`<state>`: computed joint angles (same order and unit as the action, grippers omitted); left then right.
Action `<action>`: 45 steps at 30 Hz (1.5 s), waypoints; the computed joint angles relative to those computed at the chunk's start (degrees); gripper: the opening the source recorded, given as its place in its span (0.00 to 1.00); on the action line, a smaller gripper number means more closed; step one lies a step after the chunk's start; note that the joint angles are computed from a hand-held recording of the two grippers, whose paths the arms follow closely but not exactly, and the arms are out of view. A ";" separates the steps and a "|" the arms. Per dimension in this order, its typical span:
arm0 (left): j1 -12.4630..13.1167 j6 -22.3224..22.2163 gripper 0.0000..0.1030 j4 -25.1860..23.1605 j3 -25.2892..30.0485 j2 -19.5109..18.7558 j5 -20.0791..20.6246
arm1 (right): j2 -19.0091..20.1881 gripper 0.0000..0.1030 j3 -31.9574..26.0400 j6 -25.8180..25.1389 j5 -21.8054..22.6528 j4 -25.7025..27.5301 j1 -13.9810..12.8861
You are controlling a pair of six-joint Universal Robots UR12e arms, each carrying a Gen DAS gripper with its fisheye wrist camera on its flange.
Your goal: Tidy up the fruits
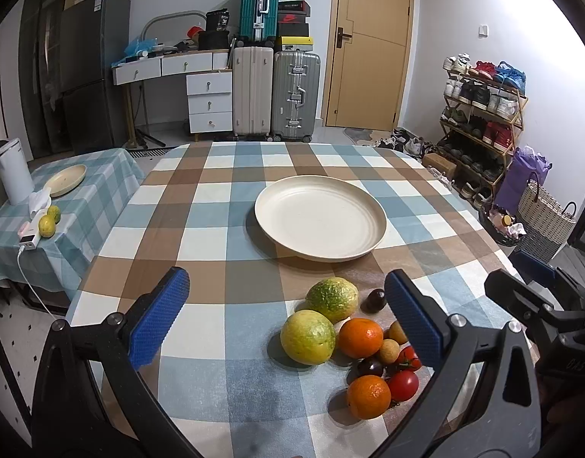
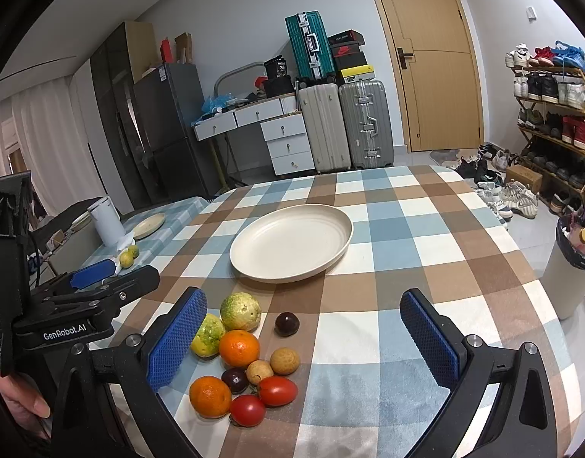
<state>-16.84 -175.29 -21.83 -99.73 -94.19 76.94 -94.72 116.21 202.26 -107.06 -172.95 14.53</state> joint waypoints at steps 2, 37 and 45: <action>0.00 -0.02 0.99 -0.12 0.03 0.00 0.00 | 0.03 1.00 -0.01 -0.01 0.01 -0.04 0.00; 0.34 -0.42 0.99 -1.50 -0.68 -0.17 -1.87 | 0.08 1.00 0.16 0.41 0.08 0.03 0.11; 1.32 -0.57 0.99 -4.55 -0.11 -1.21 -4.94 | 0.35 1.00 0.38 0.58 0.16 -0.15 0.16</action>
<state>-15.52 -175.86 -26.39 -99.85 -95.40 71.99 -94.37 116.59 202.84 -106.90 -173.09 14.69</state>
